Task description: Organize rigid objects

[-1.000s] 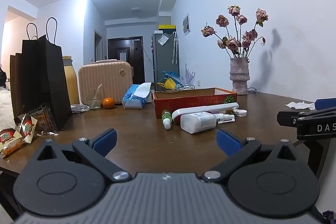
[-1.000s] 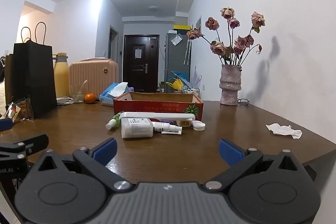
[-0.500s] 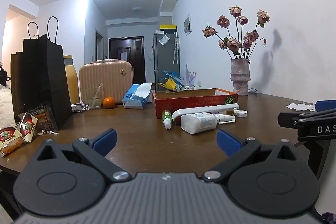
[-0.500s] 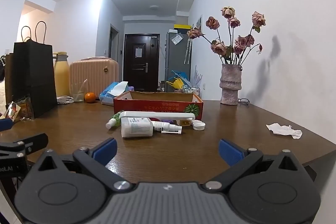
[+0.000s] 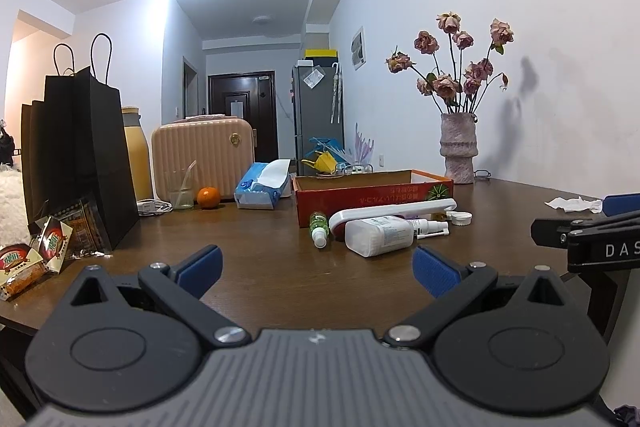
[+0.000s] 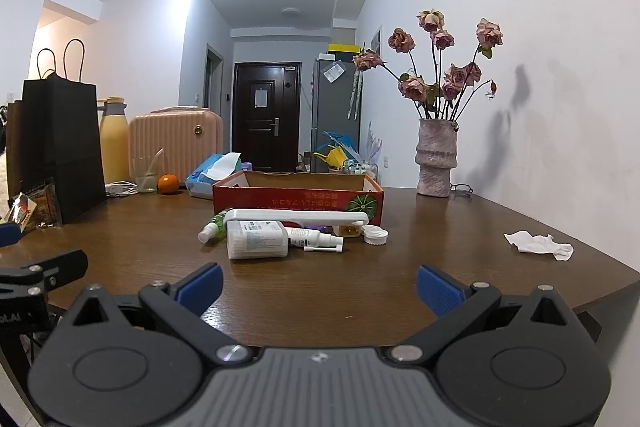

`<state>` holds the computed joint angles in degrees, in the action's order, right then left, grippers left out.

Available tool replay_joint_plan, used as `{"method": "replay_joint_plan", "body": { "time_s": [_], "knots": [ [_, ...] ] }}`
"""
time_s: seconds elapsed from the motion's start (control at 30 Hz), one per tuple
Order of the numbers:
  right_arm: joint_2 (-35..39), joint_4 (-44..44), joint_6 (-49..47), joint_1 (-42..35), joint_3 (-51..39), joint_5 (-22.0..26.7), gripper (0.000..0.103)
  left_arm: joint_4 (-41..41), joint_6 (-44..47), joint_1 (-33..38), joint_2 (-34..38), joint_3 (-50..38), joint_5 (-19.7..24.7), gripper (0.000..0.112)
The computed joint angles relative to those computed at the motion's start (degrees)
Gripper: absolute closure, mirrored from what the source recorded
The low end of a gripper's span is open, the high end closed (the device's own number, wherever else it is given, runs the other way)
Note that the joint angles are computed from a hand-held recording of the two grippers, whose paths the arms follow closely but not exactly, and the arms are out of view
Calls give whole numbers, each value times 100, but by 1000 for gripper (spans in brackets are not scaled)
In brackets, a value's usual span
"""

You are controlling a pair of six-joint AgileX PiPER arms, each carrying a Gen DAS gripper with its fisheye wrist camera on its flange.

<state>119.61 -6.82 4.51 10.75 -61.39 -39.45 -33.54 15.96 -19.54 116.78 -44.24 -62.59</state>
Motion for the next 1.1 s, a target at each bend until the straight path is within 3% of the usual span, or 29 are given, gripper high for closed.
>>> {"method": "replay_joint_plan", "body": {
  "time_s": [1.1],
  "knots": [
    [27,-27,65,-34,-46,77,0,-5,17,-4,48,-31,-19,9]
  ]
}}
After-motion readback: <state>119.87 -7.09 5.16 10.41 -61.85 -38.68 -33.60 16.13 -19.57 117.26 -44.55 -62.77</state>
